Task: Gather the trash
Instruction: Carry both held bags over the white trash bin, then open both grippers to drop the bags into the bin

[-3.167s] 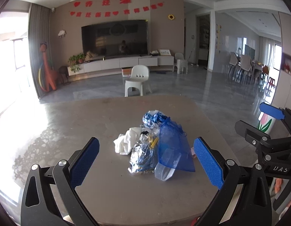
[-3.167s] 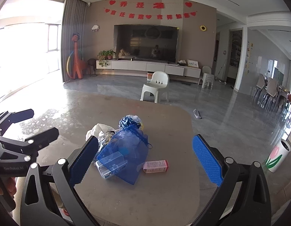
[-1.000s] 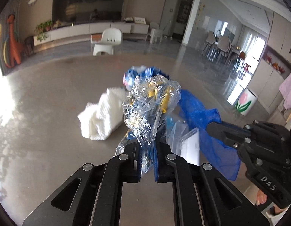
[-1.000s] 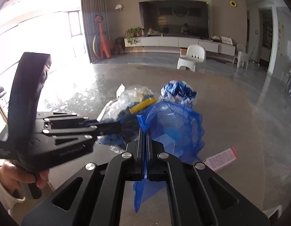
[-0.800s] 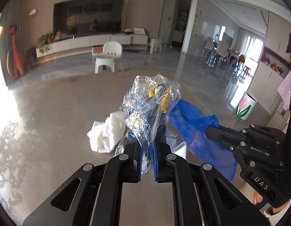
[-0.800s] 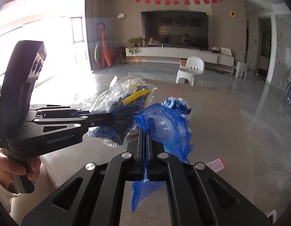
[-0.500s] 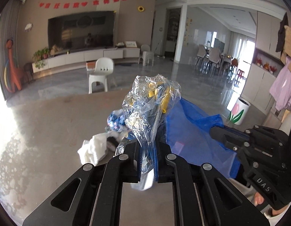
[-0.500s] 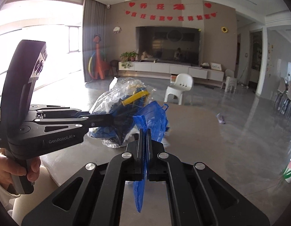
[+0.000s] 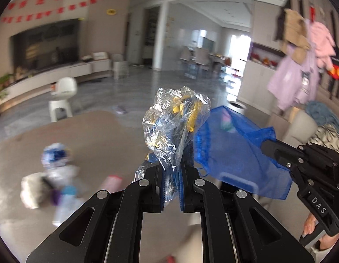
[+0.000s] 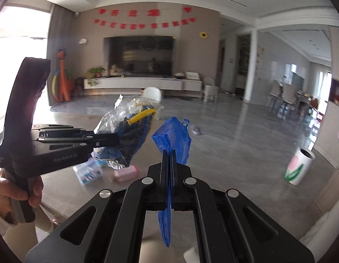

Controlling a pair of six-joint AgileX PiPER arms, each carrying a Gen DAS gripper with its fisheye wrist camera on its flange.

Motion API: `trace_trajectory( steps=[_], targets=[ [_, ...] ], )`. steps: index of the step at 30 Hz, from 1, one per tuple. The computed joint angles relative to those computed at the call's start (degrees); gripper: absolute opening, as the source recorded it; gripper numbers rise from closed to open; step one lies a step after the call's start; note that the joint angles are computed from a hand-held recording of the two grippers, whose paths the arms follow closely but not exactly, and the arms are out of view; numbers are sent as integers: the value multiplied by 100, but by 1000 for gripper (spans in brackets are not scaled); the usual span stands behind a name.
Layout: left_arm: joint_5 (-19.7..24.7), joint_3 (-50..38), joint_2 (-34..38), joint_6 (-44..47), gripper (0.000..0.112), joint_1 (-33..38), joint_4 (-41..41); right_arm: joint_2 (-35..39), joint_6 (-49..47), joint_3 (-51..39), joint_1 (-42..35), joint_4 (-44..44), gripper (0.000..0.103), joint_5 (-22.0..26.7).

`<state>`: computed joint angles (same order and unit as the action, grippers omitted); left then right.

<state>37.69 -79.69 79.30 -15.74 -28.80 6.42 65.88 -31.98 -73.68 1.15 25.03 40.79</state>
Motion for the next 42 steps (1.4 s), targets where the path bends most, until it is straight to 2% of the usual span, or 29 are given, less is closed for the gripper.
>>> trace_trajectory(
  steps=[5,10,14,22,32,33,34,35,36,37,38,39,40,42],
  targets=[
    [-354,-377,941,-366,9,-981,175,-258,-1016,659,-1410,891,2,136],
    [-414,-1028,1858,-12,9,-1340,-490,-84,-1608,1082,-2312,1378,2,84],
    [-328,-1588,2626,103,9,-1532,-666,142,-2245,1475,-2966,1891,2,45],
    [564,-3517,4223,335,9,-1724,-1118,1129,-3201,1713,-3695,2453,2,-100],
    [1512,-5014,5475,412,10,-1774,-1105,2156,-3043,1261,-3668,2231,2,-215],
    [1606,-5158,5573,392,14,-1771,-1082,2177,-2992,1248,-3636,2176,3,-229],
    [1700,-5268,5658,386,25,-1770,-1053,2230,-2968,1248,-3604,2107,4,-287],
    [1874,-5589,5883,305,39,-1808,-952,2285,-2930,1233,-3573,2021,14,-322],
    [2223,-6013,6116,72,66,-1868,-621,2315,-2884,1235,-3550,1944,26,-406],
    [2558,-6350,6302,-213,82,-1929,-174,2344,-2916,1240,-3598,1964,37,-454],
    [2700,-6457,6367,-346,84,-1930,43,2363,-2718,1239,-3597,1812,72,-624],
    [2623,-6336,6317,-434,92,-1881,32,2436,-2576,1199,-3695,1711,101,-771],
    [2634,-6289,6287,-397,98,-1779,-177,2515,-2623,1135,-3798,1839,99,-689],
    [2888,-6532,6375,-445,98,-1721,-214,2743,-2989,945,-4157,2403,99,-225]
  ],
)
